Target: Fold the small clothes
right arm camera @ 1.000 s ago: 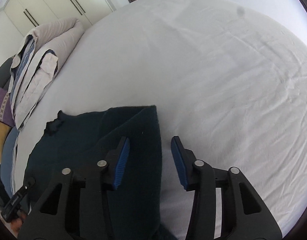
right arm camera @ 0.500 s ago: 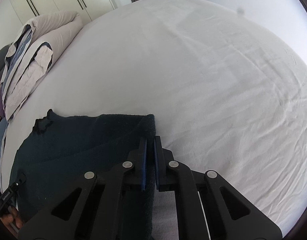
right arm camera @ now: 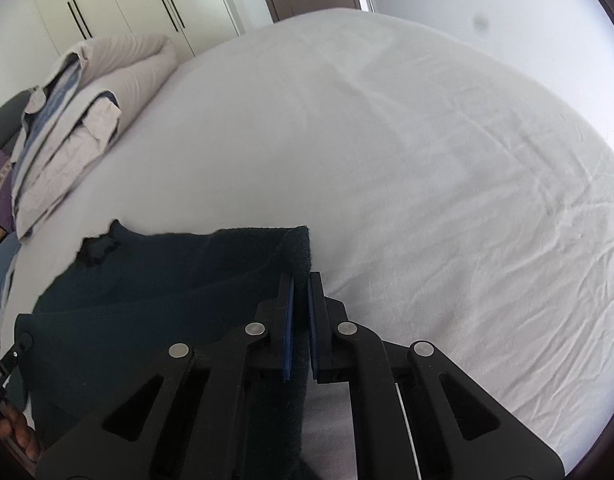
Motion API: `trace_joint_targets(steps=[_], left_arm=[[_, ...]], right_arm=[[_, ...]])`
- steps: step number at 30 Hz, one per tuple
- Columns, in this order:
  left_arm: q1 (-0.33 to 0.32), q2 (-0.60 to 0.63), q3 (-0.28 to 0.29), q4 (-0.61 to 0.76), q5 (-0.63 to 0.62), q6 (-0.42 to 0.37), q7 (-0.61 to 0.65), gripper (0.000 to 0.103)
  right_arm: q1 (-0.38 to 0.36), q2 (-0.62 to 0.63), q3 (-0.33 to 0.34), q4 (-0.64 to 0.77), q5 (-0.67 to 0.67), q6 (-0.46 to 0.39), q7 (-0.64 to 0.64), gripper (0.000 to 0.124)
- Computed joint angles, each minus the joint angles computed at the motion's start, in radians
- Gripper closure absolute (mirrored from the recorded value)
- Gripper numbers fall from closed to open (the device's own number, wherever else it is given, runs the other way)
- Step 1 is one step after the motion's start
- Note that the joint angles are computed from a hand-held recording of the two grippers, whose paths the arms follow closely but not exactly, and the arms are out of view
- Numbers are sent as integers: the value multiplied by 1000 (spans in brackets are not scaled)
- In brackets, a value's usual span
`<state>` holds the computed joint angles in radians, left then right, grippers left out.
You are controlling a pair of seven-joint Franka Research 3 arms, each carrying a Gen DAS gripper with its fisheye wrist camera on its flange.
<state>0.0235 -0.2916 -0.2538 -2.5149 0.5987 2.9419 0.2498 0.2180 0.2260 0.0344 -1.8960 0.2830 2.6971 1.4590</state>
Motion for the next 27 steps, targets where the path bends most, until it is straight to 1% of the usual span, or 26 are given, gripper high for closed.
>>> trace_joint_targets(steps=[1,2,3,5,6,7,8,9,10,11,12,13,14,16,17,18,19,20,21,22,23,24,25,26,27], left_arm=[[-5,27,9,-2,-23,2,21,93],[25,39,-6,-17,24,40,-23,91],[51,34,-18,-31,61,79,-69,91],[34,31,-2,-31,37,73,-46,89],[35,33,-5,-27,39,69,-42,89],[32,31,-3,-27,37,68,-37,88],[22,29,6,-28,23,69,-23,86],[16,25,11,-31,13,76,-16,83],[11,23,14,-33,4,81,-7,78],[15,22,10,-36,4,86,-4,75],[22,12,0,-45,9,87,-10,75],[37,14,-14,-44,20,88,-20,74],[42,13,-27,-42,26,81,-30,73],[42,15,-35,-34,32,66,-38,70],[41,16,-37,-30,39,61,-37,67],[36,18,-36,-27,42,58,-35,66],[29,18,-31,-25,40,53,-30,63],[23,18,-29,-23,38,49,-30,60],[14,16,-23,-25,31,51,-23,58],[7,15,-17,-26,25,51,-17,57],[-1,8,-13,-31,17,49,-11,55],[-15,-7,0,-45,-3,54,-1,54],[-28,-33,13,-68,-26,62,6,51],[-29,-66,14,-92,-43,65,0,46],[-19,-117,4,-122,-52,58,-15,43]], right_arm=[[2,10,-1,-5,-7,10,-2,119],[-4,11,8,-22,13,42,-29,119],[-11,11,15,-26,38,51,-41,119],[-23,14,23,-19,81,43,-57,119],[-29,18,27,-14,101,39,-74,119],[-41,20,37,-8,135,28,-101,119],[-63,14,52,-5,199,9,-139,118],[-65,13,49,-1,216,-6,-140,112],[-58,-3,32,-6,207,-20,-105,108],[-49,-33,19,-30,197,-13,-60,100],[-58,-62,27,-54,245,-7,-82,100],[-77,-100,49,-83,354,-7,-165,100],[-82,-143,60,-115,439,-26,-245,100],[-61,-194,52,-154,489,-70,-326,100],[-50,-213,47,-173,519,-117,-373,100],[-40,-216,39,-181,521,-154,-382,100],[-31,-218,33,-191,507,-167,-376,100],[-21,-215,30,-215,425,-155,-330,101],[-13,-213,27,-232,371,-136,-296,109],[-11,-205,21,-250,387,-116,-323,116],[-21,-206,12,-265,474,-103,-382,124],[-28,-201,4,-261,556,-129,-436,124],[-40,-194,-5,-250,620,-167,-455,124],[-44,-197,-8,-252,647,-170,-454,124],[-43,-202,-6,-256,644,-161,-453,124]])
